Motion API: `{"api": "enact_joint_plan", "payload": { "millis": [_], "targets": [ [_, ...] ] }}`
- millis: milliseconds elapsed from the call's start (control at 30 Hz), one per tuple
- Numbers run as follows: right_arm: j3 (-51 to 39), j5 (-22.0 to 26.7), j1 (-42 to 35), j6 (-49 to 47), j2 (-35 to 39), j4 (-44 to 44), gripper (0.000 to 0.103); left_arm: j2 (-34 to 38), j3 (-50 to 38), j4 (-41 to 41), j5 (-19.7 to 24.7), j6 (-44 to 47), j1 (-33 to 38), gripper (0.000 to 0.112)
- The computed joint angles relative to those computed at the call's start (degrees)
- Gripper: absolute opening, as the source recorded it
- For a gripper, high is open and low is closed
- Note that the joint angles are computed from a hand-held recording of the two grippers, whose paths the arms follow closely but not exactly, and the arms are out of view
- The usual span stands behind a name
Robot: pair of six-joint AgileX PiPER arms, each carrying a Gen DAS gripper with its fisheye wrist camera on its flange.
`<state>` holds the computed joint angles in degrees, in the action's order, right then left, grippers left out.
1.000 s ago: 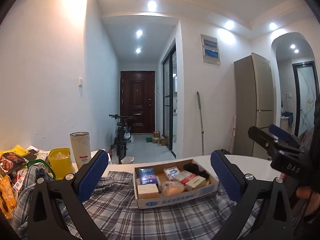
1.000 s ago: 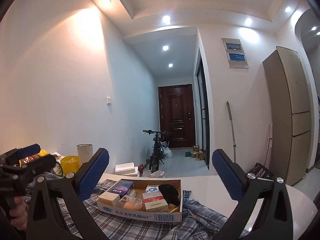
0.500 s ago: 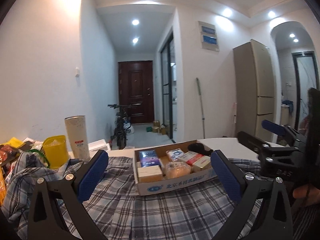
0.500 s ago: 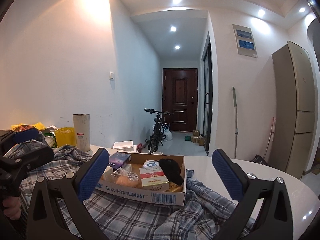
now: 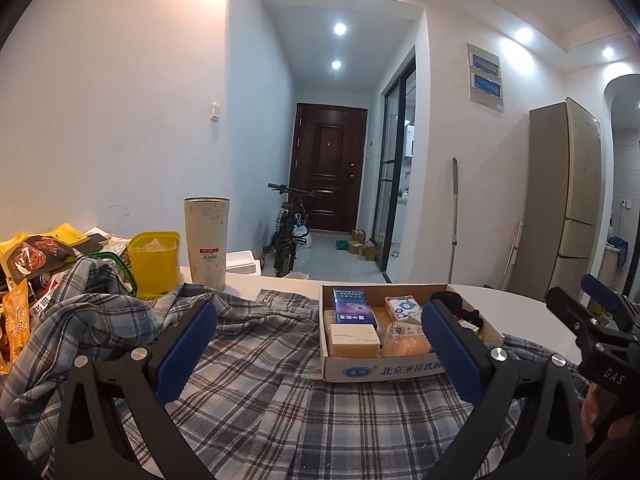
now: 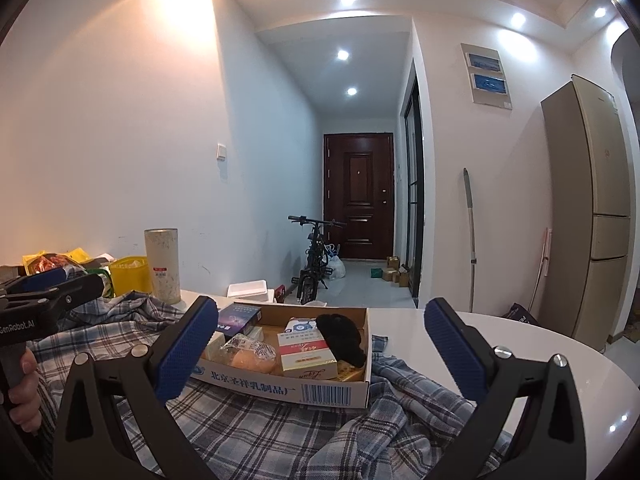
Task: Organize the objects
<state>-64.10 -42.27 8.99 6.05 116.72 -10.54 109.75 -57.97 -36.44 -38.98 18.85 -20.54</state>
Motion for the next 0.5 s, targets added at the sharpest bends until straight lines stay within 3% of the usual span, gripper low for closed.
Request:
{"api": "enact_joint_plan", "payload": {
  "millis": [133, 267, 500],
  "targets": [
    [-1.4, 3.2, 0.9, -2.8, 0.4, 3.0, 0.103, 0.1, 0.4, -0.1, -1.4, 0.7, -0.4, 0.103],
    [-2.1, 4.3, 0.4, -0.9, 0.7, 1.7, 0.103, 0.2, 0.7, -0.4, -3.3, 2.6, -1.6, 0.103],
    [-5.7, 10.7, -0.5, 5.0, 1.7, -3.0, 0.103, 0.2, 2.1, -0.1, -7.7, 5.2, -3.8, 0.103]
  ]
}}
